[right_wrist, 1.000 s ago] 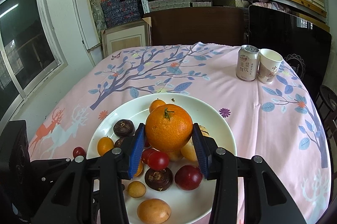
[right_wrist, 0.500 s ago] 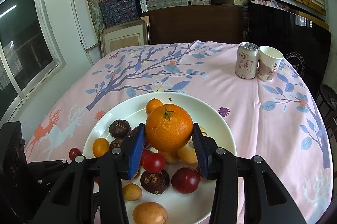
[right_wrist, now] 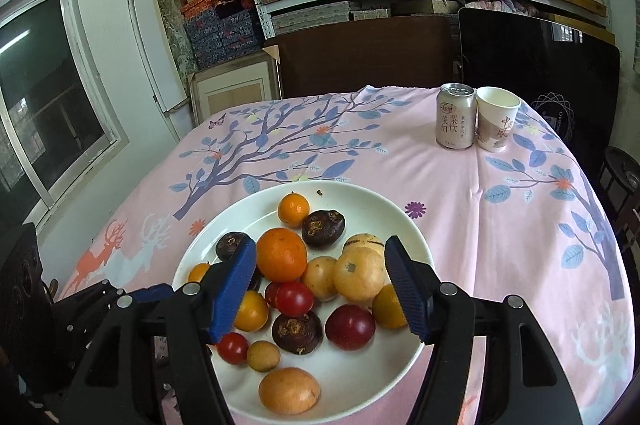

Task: Organize fruits
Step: 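Carry the mandarin and red tomato over the white plate and open both grippers, then grasp a dark brown fruit with the left gripper while the right gripper grasps a red tomato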

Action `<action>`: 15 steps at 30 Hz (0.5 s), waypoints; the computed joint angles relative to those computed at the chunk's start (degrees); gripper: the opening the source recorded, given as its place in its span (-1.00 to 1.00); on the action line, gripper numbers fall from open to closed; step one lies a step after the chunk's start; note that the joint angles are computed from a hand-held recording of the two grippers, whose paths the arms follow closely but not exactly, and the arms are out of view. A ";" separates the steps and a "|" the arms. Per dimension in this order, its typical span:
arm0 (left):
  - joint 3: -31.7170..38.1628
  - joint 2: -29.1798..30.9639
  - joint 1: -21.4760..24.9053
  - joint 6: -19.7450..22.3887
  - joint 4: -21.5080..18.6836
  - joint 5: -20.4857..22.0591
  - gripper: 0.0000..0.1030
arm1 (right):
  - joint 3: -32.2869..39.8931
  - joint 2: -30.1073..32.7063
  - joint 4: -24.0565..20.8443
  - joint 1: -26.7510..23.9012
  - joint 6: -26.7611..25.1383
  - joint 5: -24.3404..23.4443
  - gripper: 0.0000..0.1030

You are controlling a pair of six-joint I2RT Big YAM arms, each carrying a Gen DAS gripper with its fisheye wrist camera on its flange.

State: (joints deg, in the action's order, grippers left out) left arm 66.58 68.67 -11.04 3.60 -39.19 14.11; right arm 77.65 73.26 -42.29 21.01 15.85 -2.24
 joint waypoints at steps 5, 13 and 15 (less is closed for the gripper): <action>-2.30 -4.52 4.01 -0.71 -0.17 2.14 0.48 | -5.14 -5.00 -1.10 0.63 1.11 -0.87 0.31; -7.46 -9.31 8.03 4.54 -5.88 0.54 0.49 | -15.51 -12.84 -0.43 4.71 5.17 -1.20 0.32; -8.84 -10.28 8.33 6.36 -7.16 -0.04 0.49 | -17.65 -14.37 0.60 5.98 6.05 -1.23 0.35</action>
